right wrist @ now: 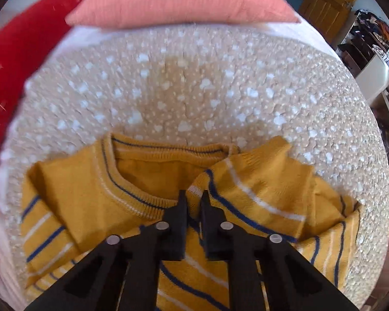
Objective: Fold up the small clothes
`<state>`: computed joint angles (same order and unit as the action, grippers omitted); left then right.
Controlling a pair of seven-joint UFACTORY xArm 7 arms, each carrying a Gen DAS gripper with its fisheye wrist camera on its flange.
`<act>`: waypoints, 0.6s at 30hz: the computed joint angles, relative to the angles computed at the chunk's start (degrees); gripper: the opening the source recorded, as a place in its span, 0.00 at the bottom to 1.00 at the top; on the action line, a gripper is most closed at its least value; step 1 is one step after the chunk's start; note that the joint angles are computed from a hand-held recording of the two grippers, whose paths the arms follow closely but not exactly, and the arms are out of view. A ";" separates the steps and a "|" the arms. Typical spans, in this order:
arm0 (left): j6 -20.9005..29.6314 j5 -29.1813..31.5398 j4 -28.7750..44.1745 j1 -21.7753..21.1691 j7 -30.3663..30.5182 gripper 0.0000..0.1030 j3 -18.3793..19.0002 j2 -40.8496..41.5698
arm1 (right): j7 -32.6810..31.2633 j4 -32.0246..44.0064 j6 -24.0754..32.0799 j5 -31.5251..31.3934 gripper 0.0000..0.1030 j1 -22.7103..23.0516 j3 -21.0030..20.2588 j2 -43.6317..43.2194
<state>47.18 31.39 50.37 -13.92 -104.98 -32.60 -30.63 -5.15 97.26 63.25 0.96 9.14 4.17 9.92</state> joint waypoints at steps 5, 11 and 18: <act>-1.13 0.08 -1.05 -0.04 -0.60 1.00 0.10 -1.09 | -6.53 3.88 -3.47 10.43 0.08 -1.87 0.82 -3.19; -1.80 -0.20 -1.76 0.43 -0.87 1.00 -0.48 -2.14 | -16.62 5.24 -5.12 25.51 0.08 -4.59 -0.47 -9.29; -2.69 -0.67 -2.48 1.19 -1.08 1.00 -1.19 -3.33 | -25.54 -14.79 0.01 33.17 0.08 -10.09 -9.80 -19.12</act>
<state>44.49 30.72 47.88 -12.73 -106.07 -33.79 -33.96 -30.69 82.47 63.26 34.14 -0.95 -5.63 -9.20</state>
